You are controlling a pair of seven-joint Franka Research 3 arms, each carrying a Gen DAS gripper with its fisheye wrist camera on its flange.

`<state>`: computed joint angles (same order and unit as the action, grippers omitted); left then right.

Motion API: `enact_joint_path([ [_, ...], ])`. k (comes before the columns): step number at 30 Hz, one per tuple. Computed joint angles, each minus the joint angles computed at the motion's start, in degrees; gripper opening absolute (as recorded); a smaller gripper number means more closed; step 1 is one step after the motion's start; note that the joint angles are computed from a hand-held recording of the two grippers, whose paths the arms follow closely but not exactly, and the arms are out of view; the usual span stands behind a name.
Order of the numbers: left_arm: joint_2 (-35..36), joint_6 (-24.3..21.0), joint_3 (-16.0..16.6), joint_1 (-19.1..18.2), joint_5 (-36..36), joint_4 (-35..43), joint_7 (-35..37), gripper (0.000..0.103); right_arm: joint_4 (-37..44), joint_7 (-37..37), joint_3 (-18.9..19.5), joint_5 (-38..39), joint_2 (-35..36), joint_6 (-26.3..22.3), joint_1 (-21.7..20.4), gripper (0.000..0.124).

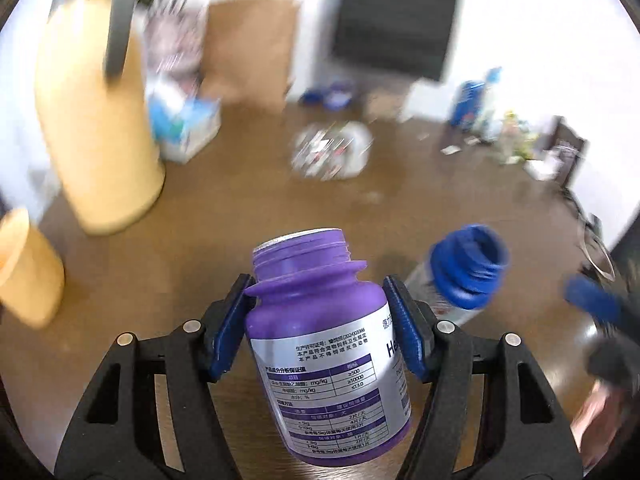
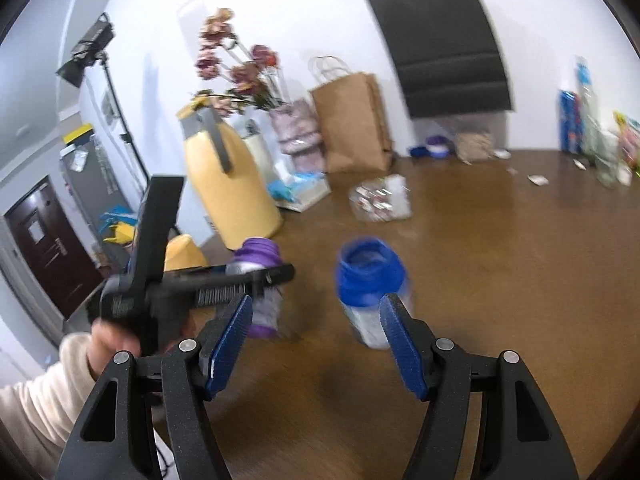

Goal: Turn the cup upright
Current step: 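Rotate the held bottle upright with the left gripper, cap end up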

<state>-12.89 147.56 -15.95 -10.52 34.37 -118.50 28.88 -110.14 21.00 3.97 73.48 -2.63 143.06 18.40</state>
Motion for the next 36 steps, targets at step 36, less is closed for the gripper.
enact_joint_path([
  [36, -0.24, 26.4, -4.74, 15.18, 15.72, -4.5, -1.8, 0.059, 34.64, 11.28, 10.39, -27.55, 25.0, -0.21, 1.96, 0.063],
])
